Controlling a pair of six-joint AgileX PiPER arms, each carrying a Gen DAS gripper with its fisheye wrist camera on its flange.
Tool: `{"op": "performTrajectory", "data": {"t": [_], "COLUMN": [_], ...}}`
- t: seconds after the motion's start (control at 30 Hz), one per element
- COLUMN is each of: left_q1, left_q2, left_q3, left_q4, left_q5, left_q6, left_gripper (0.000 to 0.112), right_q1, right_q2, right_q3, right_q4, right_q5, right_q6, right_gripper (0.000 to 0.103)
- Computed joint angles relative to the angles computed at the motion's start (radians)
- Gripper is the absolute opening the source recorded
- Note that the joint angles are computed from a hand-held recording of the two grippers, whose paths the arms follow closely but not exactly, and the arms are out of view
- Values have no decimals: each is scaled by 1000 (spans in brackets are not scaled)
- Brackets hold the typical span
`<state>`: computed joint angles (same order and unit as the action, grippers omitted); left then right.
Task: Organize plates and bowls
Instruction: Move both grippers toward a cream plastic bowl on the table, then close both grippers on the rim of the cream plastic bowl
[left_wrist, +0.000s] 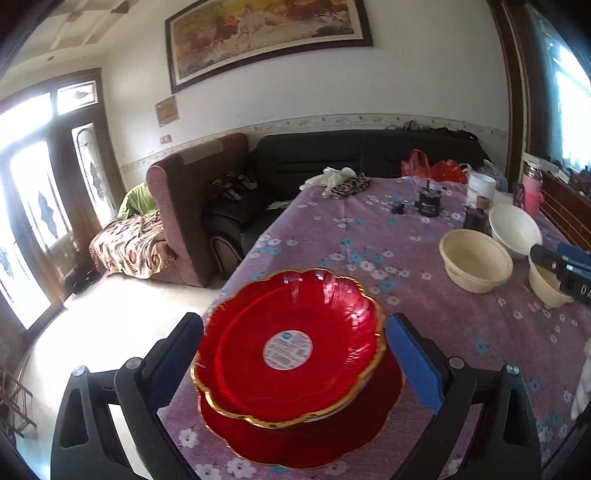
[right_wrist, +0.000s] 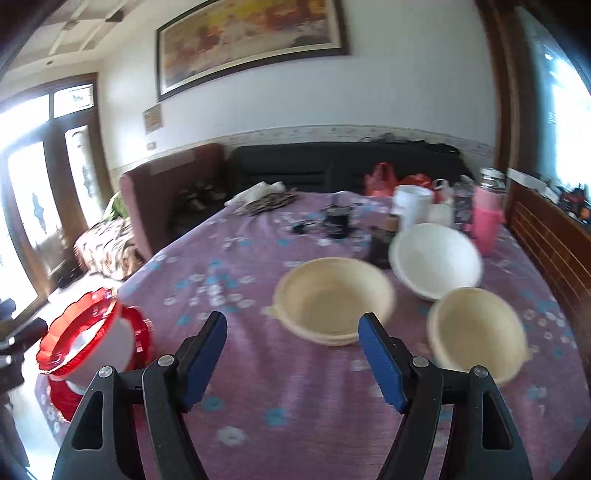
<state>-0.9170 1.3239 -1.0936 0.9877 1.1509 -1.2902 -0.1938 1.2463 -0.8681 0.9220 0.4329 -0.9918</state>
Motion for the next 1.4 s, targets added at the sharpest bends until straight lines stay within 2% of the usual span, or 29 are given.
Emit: {"op": "performTrajectory", "data": {"t": [0.2,0.33,0.5,0.57,0.77,0.87,0.97,1.07,1.23,1.33,1.4], "left_q1": [-55,-66,-66,-59,-30,24,119,175,208,213,223], "left_q2": [154,247,345,376,444,447,446,459,476,500,526], "left_q3": [-147,-243,-351,-388,-473,-486,-487,-488,-526,-579,-624], "left_q4": [-32,-71,-118,-146,-236,-347,-538,-662,-675,-647,-647], "left_q5": [17,16,11,7,-14,-90,-201,-274,-302,-282,-262], "left_q6": [72,113,175,203,277,321,371,404,367,353,366], "left_gripper": [99,99,99,99,99,99,99,99,99,99,99], "right_q1": [-340,-501,-582,-595,-555,-543,-525,-457,-284,-189,-139], "right_q2": [10,35,44,65,166,234,299,356,436,505,550], "right_q3": [-76,-153,-195,-213,-257,-295,-342,-379,-418,-464,-495], "right_q4": [149,222,319,329,276,230,198,165,86,1,-72], "right_q5": [143,205,177,183,186,218,294,336,256,194,170], "right_q6": [-217,-275,-357,-383,-298,-216,-136,-65,58,170,247], "right_gripper": [86,92,102,102,102,102,102,102,100,96,87]}}
